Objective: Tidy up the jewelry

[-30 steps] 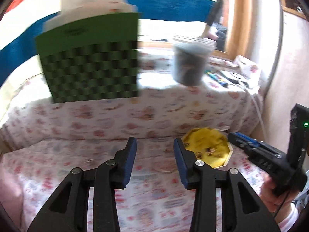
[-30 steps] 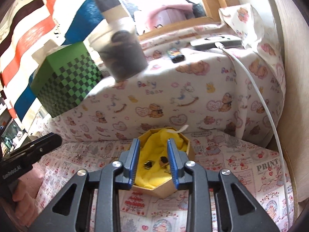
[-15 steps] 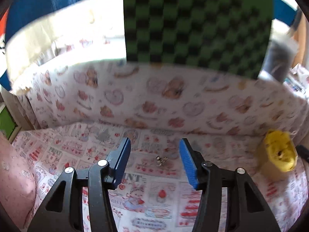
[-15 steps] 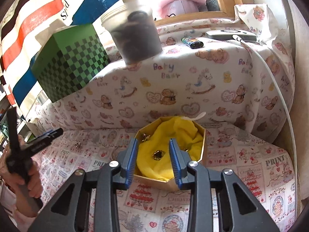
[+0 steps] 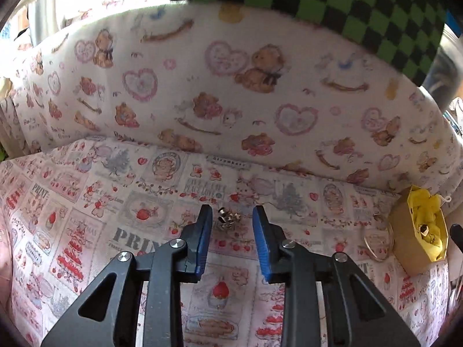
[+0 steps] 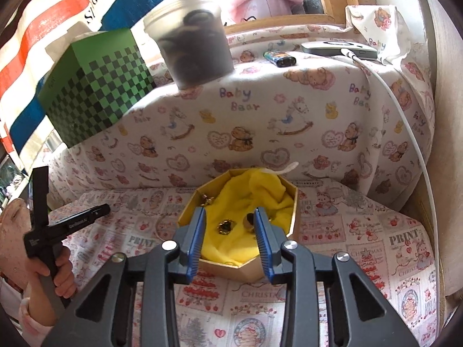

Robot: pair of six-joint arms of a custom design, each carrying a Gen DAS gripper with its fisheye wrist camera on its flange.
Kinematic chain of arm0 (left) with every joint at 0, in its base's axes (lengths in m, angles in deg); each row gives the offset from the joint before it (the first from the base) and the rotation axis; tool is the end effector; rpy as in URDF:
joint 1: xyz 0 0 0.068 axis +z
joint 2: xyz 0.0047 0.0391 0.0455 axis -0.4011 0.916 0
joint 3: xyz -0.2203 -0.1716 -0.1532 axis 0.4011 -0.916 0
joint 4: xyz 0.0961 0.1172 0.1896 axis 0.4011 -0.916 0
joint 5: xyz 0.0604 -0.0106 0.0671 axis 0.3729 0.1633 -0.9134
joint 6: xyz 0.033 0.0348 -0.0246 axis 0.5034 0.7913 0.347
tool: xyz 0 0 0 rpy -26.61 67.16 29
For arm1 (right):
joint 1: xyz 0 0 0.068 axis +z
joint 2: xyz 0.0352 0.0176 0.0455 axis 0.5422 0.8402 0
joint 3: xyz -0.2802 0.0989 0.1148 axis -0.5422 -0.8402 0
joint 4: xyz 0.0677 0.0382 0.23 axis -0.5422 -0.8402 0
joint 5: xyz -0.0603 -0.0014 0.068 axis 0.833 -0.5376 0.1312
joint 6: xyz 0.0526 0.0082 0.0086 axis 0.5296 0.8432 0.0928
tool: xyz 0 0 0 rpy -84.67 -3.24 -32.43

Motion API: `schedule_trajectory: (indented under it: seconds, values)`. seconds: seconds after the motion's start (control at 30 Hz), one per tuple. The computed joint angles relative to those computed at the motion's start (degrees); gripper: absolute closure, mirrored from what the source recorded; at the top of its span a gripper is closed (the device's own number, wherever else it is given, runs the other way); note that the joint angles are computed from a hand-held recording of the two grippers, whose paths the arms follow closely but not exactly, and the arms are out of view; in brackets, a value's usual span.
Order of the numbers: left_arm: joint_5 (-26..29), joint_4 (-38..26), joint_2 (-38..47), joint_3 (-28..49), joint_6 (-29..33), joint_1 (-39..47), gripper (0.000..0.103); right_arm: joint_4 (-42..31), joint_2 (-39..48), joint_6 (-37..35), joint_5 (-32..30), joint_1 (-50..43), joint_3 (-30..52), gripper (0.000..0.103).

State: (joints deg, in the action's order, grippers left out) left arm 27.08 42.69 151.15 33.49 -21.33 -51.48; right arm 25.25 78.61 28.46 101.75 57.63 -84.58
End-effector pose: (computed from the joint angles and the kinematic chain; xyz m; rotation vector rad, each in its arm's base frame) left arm 0.3173 -0.1644 0.0857 0.1588 2.4691 -0.2599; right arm 0.1765 0.0700 0.1190 0.3114 2.2248 0.2030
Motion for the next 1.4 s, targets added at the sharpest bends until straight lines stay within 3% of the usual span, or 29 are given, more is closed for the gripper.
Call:
schedule_trajectory:
  seconds: [0.17, 0.33, 0.53, 0.63, 0.73, 0.87, 0.97, 1.1, 1.17, 1.4]
  values:
    - [-0.6, -0.1, 1.3, 0.7, -1.3, 0.6, 0.076, 0.0, 0.7, -0.1, 0.8, 0.3, 0.2, 0.071]
    - [1.1, 0.2, 1.8, 0.7, 1.0, 1.6, 0.094, -1.2, 0.3, 0.2, 4.1, 1.3, 0.3, 0.071]
    - [3.4, 1.9, -4.2, -5.4, 0.1, 1.9, 0.094, -1.3, -4.1, 0.7, 3.5, 0.8, -1.6, 0.071]
    - [-0.3, -0.9, -7.5, -6.7, 0.2, -0.5, 0.094, -3.5, -5.2, 0.8, 5.3, 3.0, -0.9, 0.071]
    - [-1.4, -2.4, -10.4, -7.8, 0.5, -2.5, 0.094, -7.8, -6.1, 0.9, 6.6, 6.3, 1.5, 0.071]
    - [-2.7, -3.6, -12.2, -8.1, -0.7, -3.9, 0.094, -18.7, -6.4, 2.3, 5.8, 10.2, 8.3, 0.071]
    - [-5.1, -4.8, -12.2, -7.6, -1.8, -5.4, 0.094, -29.1, -3.0, 0.6, 3.1, 11.0, 17.3, 0.072]
    - [-4.3, -6.4, -13.2, -7.2, -1.8, -4.9, 0.094, -39.6, 3.2, -2.7, 0.9, 11.0, 28.4, 0.077]
    - [-7.0, -6.5, -13.6, -7.4, -1.5, -5.1, 0.094, -42.6, 6.0, -3.4, -0.4, 10.9, 32.4, 0.080]
    - [-6.1, -7.3, -15.2, -7.9, -1.5, -2.7, 0.094, -52.2, 14.5, -4.2, 1.9, 11.8, 42.9, 0.084]
